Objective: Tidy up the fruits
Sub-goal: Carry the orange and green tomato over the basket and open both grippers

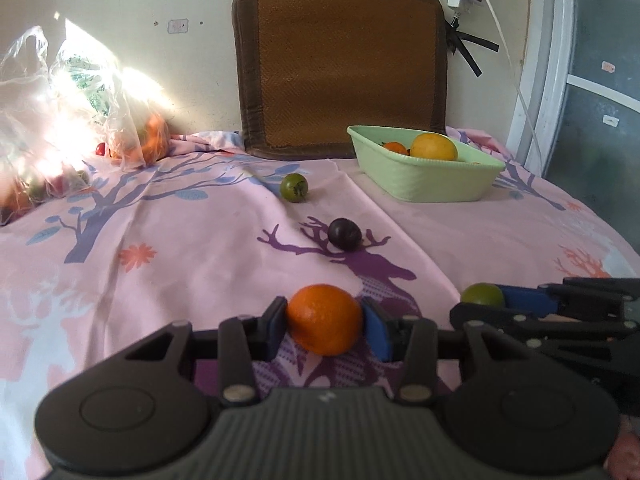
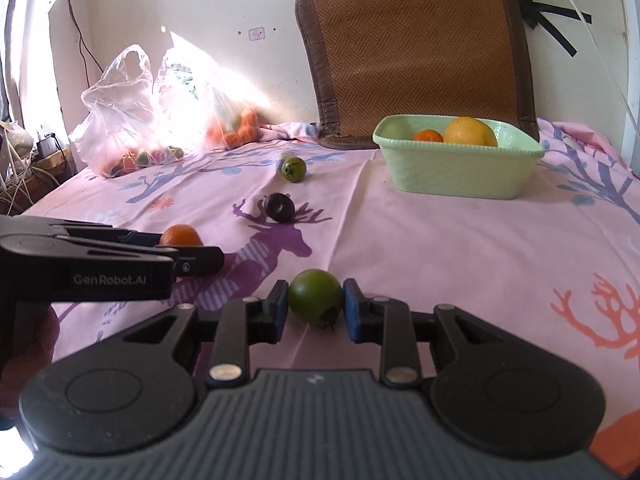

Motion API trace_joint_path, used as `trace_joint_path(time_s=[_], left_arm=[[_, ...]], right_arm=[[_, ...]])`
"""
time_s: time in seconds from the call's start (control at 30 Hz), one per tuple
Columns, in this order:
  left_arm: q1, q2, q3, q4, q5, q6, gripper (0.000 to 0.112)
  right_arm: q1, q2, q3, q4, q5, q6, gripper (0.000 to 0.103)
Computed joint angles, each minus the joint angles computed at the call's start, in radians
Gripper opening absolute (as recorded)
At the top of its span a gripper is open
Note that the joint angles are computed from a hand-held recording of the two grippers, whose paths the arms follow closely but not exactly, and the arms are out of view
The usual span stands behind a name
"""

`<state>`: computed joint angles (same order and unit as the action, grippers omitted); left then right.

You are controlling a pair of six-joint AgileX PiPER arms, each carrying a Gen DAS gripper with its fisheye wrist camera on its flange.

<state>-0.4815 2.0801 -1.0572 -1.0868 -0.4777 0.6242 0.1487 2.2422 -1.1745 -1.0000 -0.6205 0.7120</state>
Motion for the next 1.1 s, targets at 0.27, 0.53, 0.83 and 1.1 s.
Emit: trace_joint_path(time_s=[0.27,0.53,0.83,1.1], left_arm=[[-0.013,0.003,-0.001,-0.043,-0.026,0.031,0.041],[-0.009,0.003,0.003,-0.017,-0.021,0.015,0.044],[-0.006,0.003,0.006,0.01,-0.017,-0.002,0.046],[-0.001,-0.009,0.033,0.086,-0.012,-0.08,0.047]], right_arm=[[-0.001,-0.002,0.016,0.02,-0.014,-0.032,0.033],[-0.001,-0.003,0.018,0.019,-0.018,-0.041,0.033],[0.0,-0.004,0.021,0.017,-0.019,-0.05,0.033],[0.001,-0.004,0.021,0.014,-0.019,-0.059,0.039]])
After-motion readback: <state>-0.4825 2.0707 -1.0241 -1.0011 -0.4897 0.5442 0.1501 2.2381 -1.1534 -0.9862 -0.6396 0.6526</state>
